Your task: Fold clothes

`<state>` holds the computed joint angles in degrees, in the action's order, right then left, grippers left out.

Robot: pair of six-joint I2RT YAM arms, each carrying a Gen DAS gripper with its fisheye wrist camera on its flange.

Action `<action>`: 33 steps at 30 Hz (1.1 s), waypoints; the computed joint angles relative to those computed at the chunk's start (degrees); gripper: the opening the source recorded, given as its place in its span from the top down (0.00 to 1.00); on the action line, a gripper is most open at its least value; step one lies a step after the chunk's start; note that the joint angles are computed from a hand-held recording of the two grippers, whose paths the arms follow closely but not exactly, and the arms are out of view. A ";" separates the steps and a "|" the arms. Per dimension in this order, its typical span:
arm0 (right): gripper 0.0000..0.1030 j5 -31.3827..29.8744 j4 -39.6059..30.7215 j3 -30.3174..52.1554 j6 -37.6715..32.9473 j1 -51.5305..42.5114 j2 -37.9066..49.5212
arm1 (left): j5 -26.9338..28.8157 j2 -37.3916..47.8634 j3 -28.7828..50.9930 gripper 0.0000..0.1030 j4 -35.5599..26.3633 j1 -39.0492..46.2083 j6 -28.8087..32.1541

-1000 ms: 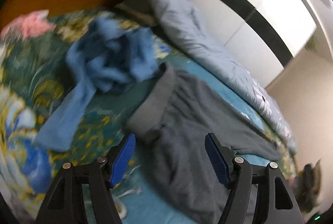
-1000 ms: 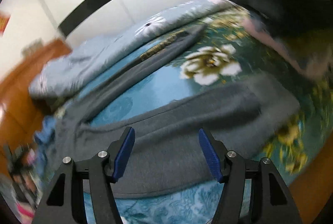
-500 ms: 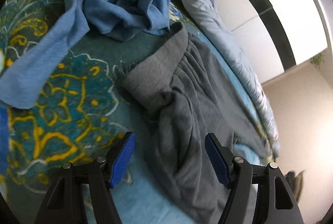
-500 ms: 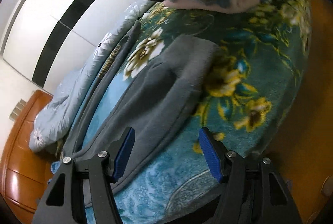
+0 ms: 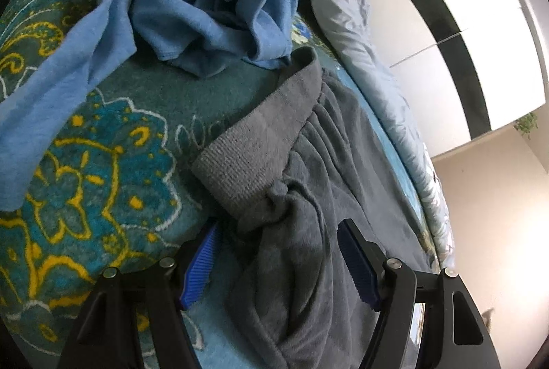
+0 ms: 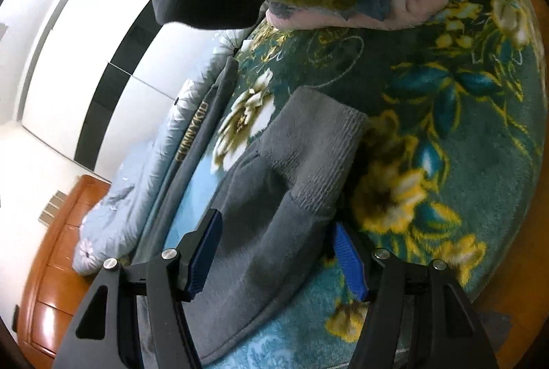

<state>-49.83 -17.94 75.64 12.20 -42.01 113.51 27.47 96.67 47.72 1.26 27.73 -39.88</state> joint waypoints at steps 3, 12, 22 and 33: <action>0.46 -0.17 0.09 -0.30 0.44 -0.36 -0.20 | -1.08 0.77 0.02 0.36 1.30 -0.76 -2.22; 0.79 -1.80 -6.90 1.98 0.16 -2.15 1.95 | 0.69 0.65 -2.41 0.69 2.81 1.14 -2.62; 0.79 -0.54 -10.38 -1.75 1.27 -1.77 -1.47 | 2.96 1.38 -2.11 0.68 2.39 1.68 -1.07; 0.96 -5.48 -0.95 -2.40 8.63 -2.24 -1.66 | 2.43 -2.98 -5.16 0.84 4.58 2.92 -3.34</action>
<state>-55.31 -18.89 73.25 20.84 -44.24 111.85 29.90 93.69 42.55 5.84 30.65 -43.21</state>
